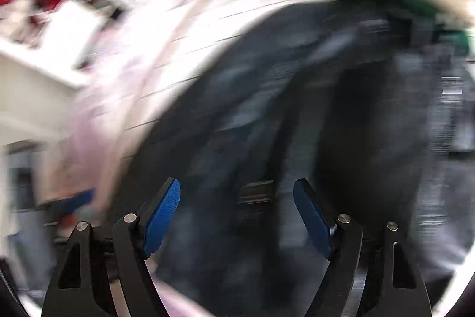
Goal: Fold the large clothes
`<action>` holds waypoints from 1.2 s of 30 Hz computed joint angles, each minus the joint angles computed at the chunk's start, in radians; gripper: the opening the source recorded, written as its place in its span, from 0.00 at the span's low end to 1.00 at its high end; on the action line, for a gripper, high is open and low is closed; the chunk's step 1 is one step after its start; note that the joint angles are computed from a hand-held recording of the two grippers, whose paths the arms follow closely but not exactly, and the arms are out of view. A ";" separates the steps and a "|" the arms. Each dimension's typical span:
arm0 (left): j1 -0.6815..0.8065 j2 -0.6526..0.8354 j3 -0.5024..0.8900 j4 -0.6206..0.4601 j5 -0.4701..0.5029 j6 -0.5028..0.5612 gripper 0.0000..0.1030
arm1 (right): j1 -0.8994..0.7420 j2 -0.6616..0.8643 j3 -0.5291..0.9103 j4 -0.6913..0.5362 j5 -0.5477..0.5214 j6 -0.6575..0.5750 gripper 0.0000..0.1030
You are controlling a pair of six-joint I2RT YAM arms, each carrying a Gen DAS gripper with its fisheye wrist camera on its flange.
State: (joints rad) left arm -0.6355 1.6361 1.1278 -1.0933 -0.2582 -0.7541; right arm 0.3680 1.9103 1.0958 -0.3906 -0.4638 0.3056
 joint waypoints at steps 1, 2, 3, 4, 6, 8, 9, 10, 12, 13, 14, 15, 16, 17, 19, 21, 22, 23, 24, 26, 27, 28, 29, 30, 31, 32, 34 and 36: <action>0.005 -0.016 -0.014 -0.015 -0.004 -0.014 1.00 | 0.005 -0.054 -0.030 0.014 0.025 0.029 0.77; -0.004 -0.014 -0.012 -0.031 -0.002 -0.044 1.00 | -0.004 -0.100 -0.058 0.027 0.049 0.051 0.77; 0.004 -0.035 -0.026 -0.053 0.002 -0.070 1.00 | -0.028 -0.162 -0.097 0.036 0.098 0.085 0.77; 0.009 -0.044 -0.031 -0.065 0.006 -0.087 1.00 | -0.073 -0.240 -0.142 0.030 0.200 0.133 0.78; 0.009 -0.080 -0.064 -0.079 0.011 -0.133 1.00 | -0.164 -0.281 -0.163 -0.020 0.326 0.201 0.78; -0.026 -0.081 -0.049 -0.098 0.015 -0.218 1.00 | -0.300 -0.208 -0.156 -0.044 0.302 0.265 0.78; -0.057 -0.077 -0.026 -0.126 0.017 -0.275 1.00 | -0.354 -0.156 -0.160 -0.016 0.226 0.289 0.75; -0.080 -0.083 -0.019 -0.144 0.019 -0.334 1.00 | -0.398 -0.109 -0.173 0.047 0.122 0.322 0.59; -0.133 -0.083 0.002 -0.181 0.034 -0.447 1.00 | -0.400 -0.035 -0.151 0.058 0.025 0.322 0.45; -0.143 -0.095 -0.007 -0.194 0.042 -0.489 1.00 | -0.363 -0.035 -0.156 0.074 -0.030 0.291 0.45; -0.151 -0.101 -0.012 -0.203 0.048 -0.515 1.00 | -0.331 -0.047 -0.157 0.073 -0.062 0.261 0.45; -0.160 -0.123 -0.036 -0.211 0.049 -0.542 1.00 | -0.295 -0.050 -0.151 0.059 -0.103 0.216 0.45; -0.178 -0.128 -0.045 -0.221 0.050 -0.564 1.00 | -0.250 -0.069 -0.152 0.028 -0.150 0.176 0.45; -0.202 -0.120 -0.037 -0.234 0.051 -0.589 1.00 | -0.185 -0.077 -0.153 -0.012 -0.182 0.131 0.45; -0.254 -0.124 -0.061 -0.252 0.046 -0.629 1.00 | -0.085 -0.067 -0.146 -0.086 -0.176 0.076 0.46; -0.277 -0.135 -0.102 -0.240 0.069 -0.644 1.00 | -0.034 -0.042 -0.154 -0.118 -0.210 0.047 0.46; -0.285 -0.141 -0.112 -0.234 0.081 -0.655 1.00 | -0.022 -0.052 -0.164 -0.135 -0.234 0.033 0.46; -0.293 -0.149 -0.125 -0.224 0.093 -0.668 1.00 | -0.022 -0.078 -0.179 -0.128 -0.224 0.042 0.46; -0.294 -0.151 -0.130 -0.218 0.098 -0.669 1.00 | -0.034 -0.106 -0.194 -0.117 -0.199 0.050 0.48; -0.317 -0.144 -0.124 -0.209 0.097 -0.698 1.00 | -0.073 -0.166 -0.193 -0.105 -0.052 0.060 0.59; -0.321 -0.135 -0.122 -0.200 0.097 -0.703 1.00 | -0.083 -0.186 -0.182 -0.119 0.058 0.046 0.63; -0.321 -0.124 -0.122 -0.183 0.099 -0.702 1.00 | -0.066 -0.161 -0.135 -0.148 0.260 0.021 0.64; -0.318 -0.112 -0.119 -0.166 0.103 -0.701 1.00 | -0.060 -0.118 -0.097 -0.160 0.357 -0.004 0.64; -0.313 -0.095 -0.117 -0.141 0.109 -0.699 1.00 | -0.068 -0.074 -0.063 -0.169 0.377 -0.040 0.64; -0.303 -0.076 -0.114 -0.110 0.113 -0.692 1.00 | -0.068 0.019 0.002 -0.193 0.379 -0.118 0.64; -0.296 -0.058 -0.105 -0.094 0.114 -0.686 1.00 | -0.059 0.098 0.060 -0.232 0.377 -0.184 0.64; -0.278 -0.030 -0.076 -0.069 0.095 -0.672 1.00 | -0.029 0.249 0.154 -0.327 0.333 -0.350 0.64; -0.259 -0.008 -0.036 -0.064 0.072 -0.657 1.00 | 0.012 0.259 0.126 -0.288 0.369 -0.410 0.63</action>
State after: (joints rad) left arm -0.8948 1.6280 1.0920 -1.1570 -0.1860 -1.4110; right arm 0.3801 2.1691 1.2213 -0.6782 -0.0950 -0.1041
